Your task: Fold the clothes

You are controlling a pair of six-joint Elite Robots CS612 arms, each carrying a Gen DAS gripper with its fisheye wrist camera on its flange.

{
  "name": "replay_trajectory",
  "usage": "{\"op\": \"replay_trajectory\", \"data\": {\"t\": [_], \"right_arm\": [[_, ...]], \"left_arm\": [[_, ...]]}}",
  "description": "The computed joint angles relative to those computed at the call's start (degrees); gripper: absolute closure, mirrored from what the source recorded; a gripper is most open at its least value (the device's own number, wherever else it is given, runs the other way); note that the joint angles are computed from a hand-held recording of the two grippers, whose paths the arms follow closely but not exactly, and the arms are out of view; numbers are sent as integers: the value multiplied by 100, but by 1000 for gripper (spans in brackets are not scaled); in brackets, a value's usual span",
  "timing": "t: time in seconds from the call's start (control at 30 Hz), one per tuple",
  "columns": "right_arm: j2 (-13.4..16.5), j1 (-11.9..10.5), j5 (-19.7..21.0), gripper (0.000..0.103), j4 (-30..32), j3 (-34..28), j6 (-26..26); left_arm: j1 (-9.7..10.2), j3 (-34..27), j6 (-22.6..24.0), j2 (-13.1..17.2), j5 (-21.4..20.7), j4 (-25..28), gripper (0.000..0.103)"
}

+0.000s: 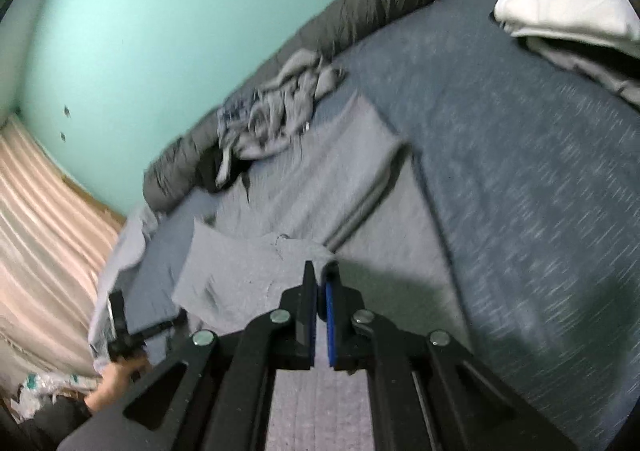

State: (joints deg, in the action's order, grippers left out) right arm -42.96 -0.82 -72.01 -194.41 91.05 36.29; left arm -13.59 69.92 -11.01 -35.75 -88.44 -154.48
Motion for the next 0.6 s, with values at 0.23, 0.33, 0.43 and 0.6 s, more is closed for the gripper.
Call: {"op": "replay_trajectory", "data": {"t": [0.23,0.33,0.43,0.6], "right_arm": [[-9,-87,-178,100,-279,72,310],[-26,-92,-226,100,-279,88,279],[-41,-110,-334,100,-329,148,405],[-53,-142,-391,100,-371,233,589]], "left_arm": [[-48,12,197,-52,214,-24,47],[-69,-7,305,-64,203,-83,47],[-75,-132,402,-18,176,-13,47],[-98,-473,303,181,54,191,47]]}}
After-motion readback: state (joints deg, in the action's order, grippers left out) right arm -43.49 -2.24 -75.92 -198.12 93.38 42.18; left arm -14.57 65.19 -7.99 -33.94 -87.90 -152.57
